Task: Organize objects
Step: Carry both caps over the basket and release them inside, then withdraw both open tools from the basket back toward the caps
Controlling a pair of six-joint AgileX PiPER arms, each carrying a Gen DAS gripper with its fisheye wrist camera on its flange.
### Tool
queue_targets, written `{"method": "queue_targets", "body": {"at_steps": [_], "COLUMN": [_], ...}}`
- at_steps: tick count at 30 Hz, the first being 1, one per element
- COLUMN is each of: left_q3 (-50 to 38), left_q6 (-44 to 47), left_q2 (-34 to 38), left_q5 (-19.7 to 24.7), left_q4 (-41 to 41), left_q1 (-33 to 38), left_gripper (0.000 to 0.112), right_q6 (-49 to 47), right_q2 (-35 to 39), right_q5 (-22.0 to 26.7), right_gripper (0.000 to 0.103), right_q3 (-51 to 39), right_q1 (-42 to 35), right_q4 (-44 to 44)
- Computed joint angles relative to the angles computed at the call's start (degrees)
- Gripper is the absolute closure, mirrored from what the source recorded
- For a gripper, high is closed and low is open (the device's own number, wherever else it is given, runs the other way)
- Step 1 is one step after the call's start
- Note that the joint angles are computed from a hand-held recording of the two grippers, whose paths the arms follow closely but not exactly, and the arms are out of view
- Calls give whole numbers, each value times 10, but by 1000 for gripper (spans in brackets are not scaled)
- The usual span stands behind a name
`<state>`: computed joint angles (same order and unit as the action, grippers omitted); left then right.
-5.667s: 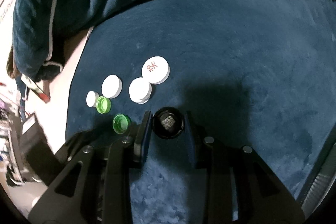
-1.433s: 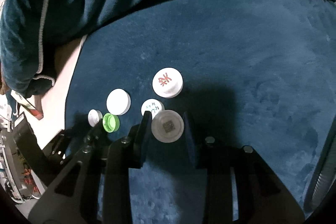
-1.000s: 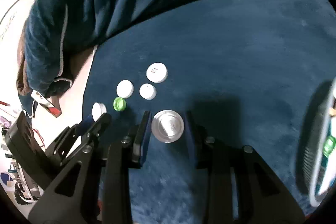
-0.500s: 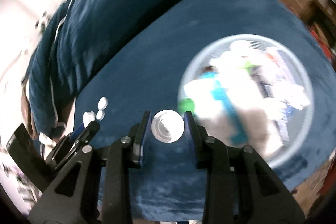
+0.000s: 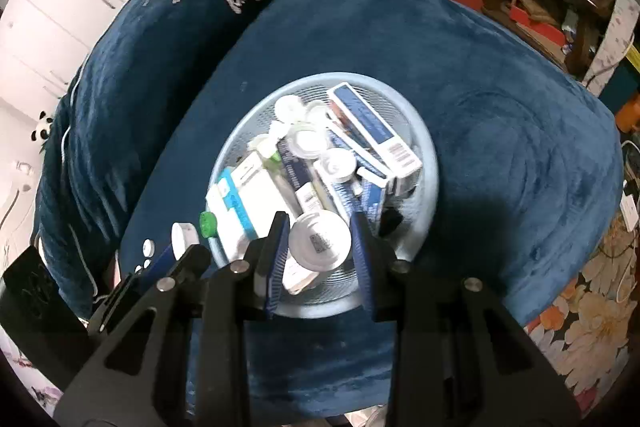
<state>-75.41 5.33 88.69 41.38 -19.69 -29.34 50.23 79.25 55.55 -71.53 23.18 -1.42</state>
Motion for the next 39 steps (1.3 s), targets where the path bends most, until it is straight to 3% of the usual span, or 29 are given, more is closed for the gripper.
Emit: {"method": "queue_targets", "body": {"at_steps": [2, 4, 5, 7, 16, 21, 24, 32, 39], "left_q3": [-17, -23, -23, -15, 12, 33, 49, 87, 107], "left_q6": [6, 9, 5, 2, -35, -37, -30, -19, 16], "left_q2": [21, 32, 33, 27, -1, -22, -35, -57, -57], "left_q5": [3, 11, 12, 6, 9, 5, 4, 2, 1], "left_q4": [-14, -20, -25, -29, 2, 17, 15, 37, 43], "left_q1": [-7, -4, -2, 4, 43, 77, 106, 182, 228], "left_gripper": [80, 53, 46, 28, 27, 26, 14, 14, 14], "right_q6": [-17, -40, -54, -55, -48, -22, -14, 9, -2], "right_q2": [-2, 1, 2, -2, -7, 9, 26, 104, 203], "right_q5": [-15, -21, -24, -21, -7, 5, 12, 38, 100], "right_gripper": [70, 68, 62, 60, 55, 34, 28, 26, 26], "right_q3": [12, 17, 23, 29, 29, 4, -16, -88, -195], "right_q1": [-19, -44, -59, -66, -68, -32, -9, 61, 108], "right_q4": [15, 41, 58, 64, 53, 19, 1, -60, -119]}}
